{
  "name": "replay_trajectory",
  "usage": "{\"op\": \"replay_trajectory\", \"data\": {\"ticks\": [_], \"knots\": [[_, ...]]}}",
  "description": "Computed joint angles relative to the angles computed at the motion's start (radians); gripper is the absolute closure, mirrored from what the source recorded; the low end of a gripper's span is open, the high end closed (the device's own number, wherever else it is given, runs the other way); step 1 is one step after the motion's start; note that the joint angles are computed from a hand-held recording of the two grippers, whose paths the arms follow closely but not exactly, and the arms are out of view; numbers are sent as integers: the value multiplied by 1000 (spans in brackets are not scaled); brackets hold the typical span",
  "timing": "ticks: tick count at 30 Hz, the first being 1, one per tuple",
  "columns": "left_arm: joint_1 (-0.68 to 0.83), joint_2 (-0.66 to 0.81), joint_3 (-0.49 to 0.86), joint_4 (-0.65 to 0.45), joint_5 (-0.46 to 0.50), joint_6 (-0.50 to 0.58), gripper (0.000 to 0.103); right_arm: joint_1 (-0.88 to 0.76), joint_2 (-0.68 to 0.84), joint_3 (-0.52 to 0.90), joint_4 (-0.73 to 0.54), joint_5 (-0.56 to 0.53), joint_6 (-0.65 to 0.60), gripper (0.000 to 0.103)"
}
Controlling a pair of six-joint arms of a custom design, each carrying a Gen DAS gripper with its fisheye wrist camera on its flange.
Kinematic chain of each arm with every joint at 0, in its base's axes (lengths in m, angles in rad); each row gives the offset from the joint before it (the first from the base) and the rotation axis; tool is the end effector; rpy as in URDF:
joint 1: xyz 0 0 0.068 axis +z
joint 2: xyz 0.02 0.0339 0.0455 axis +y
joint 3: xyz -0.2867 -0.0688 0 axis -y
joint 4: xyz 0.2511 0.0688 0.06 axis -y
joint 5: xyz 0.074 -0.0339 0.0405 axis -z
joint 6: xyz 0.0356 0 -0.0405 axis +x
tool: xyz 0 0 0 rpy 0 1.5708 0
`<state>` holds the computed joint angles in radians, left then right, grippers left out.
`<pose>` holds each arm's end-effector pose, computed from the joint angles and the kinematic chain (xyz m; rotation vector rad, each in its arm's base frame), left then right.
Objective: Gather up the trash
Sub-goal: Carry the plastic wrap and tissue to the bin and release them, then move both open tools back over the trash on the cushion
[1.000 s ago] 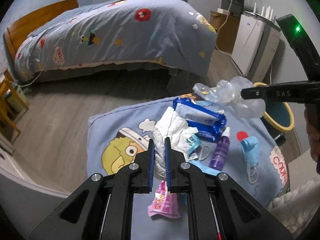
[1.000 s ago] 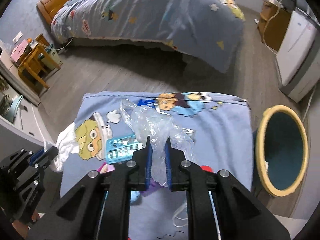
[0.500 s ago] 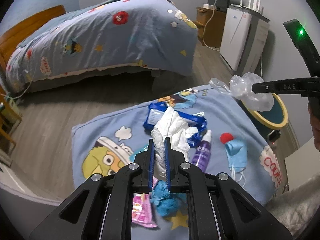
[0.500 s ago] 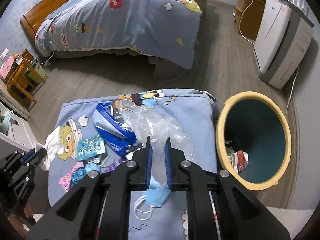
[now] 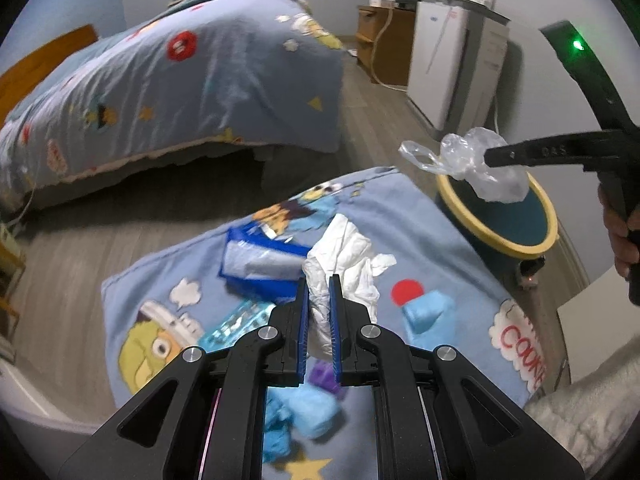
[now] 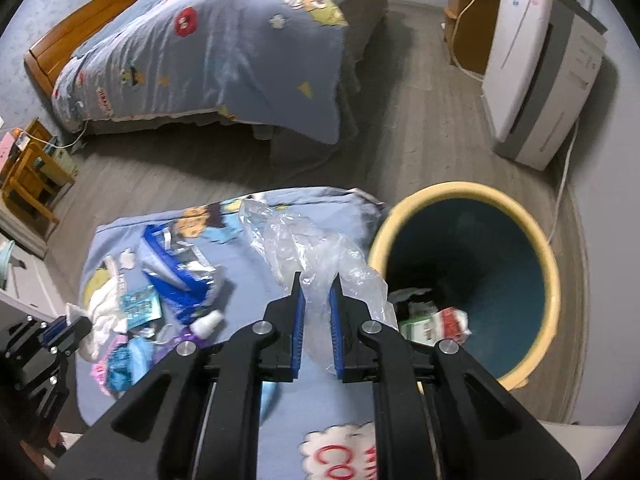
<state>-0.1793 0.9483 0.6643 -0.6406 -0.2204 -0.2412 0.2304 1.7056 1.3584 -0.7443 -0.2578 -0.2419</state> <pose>0.1747 -0.0238 0.2468 -0.1675 2.4606 0.0945 0.3533 0.0922 0.2724 -0.6995 2.5490 0.3387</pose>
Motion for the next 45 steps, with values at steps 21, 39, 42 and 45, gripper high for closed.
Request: {"op": "replay_trajectory", "data": {"ticks": [21, 39, 42, 45], "knots": [[-325, 642, 331, 277, -22, -113, 92, -277, 302, 272, -79, -50, -1, 92], [-358, 913, 557, 345, -34, -75, 22, -359, 394, 368, -86, -68, 99, 27], [-346, 893, 529, 350, -43, -108, 13, -356, 390, 365, -81, -65, 103, 13], [-336, 861, 502, 339, -69, -125, 9, -350, 385, 361, -80, -58, 103, 7]]}}
